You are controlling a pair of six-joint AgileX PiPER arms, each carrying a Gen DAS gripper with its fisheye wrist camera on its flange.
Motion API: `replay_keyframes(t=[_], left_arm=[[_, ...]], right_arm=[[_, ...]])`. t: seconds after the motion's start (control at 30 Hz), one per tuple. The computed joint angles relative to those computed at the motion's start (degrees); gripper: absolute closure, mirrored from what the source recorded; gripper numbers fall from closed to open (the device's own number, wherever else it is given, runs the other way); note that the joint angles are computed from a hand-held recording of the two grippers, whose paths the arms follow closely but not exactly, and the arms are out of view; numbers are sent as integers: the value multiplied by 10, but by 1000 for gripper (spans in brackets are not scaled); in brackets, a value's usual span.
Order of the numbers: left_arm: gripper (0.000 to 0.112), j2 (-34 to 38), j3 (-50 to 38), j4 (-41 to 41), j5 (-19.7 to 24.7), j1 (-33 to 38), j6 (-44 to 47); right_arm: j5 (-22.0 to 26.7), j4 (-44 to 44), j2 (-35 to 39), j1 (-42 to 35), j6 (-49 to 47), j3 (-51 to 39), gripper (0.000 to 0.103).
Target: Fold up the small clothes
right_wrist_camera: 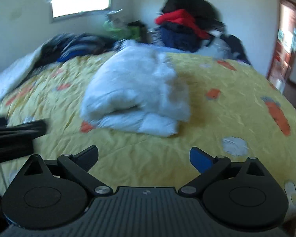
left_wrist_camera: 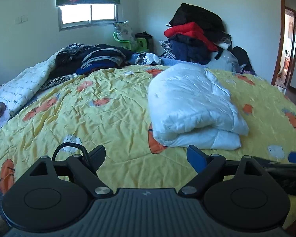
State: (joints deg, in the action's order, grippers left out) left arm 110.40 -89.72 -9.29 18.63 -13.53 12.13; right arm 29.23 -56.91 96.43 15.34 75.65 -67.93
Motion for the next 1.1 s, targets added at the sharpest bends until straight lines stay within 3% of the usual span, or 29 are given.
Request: replay_keyframes(t=[0.07,0.13,0.2,0.27,0.4,0.5,0.57,0.6,0.67,0.77,0.87,1.0,1.1], left_arm=[[22,-6,4,19,-6,-2,-4],[22,-14,9,-34,-2,0,63],[22,-24,26,-47,-28,1,107],[22,-19,21,-32,-36,9,101],[22,12,-32,-20,19,30,49],[21,18,-41,-39,20,38,72],[21,23,-46,9,-3,36,32],[21,31,-66,20,9,39,11],[21,48,-107,-26,48,51,7],[22,55,-123,-61,65,48,12],[21,45,-99,-47,21,30,28],[21,56,-117,-53,54,32,16],[21,57,-112,-33,47,26,1]], right_arm=[[-27,38,-15,-21,-1,14,2],[-17,68,-11,-15,-49,4,2],[2,32,-3,3,-52,-3,3],[16,14,-3,-2,-52,-11,2],[-1,53,-18,-62,-55,-29,2],[-2,37,-11,-67,-44,-39,1],[-2,24,2,-63,-52,-51,1],[1,6,10,-61,-41,-58,1],[-5,22,19,-68,-47,-69,1],[-6,6,25,-59,-32,-70,1],[-8,25,38,-44,-48,-77,4],[9,1,51,-45,-25,-98,2],[6,18,52,-51,-40,-104,1]])
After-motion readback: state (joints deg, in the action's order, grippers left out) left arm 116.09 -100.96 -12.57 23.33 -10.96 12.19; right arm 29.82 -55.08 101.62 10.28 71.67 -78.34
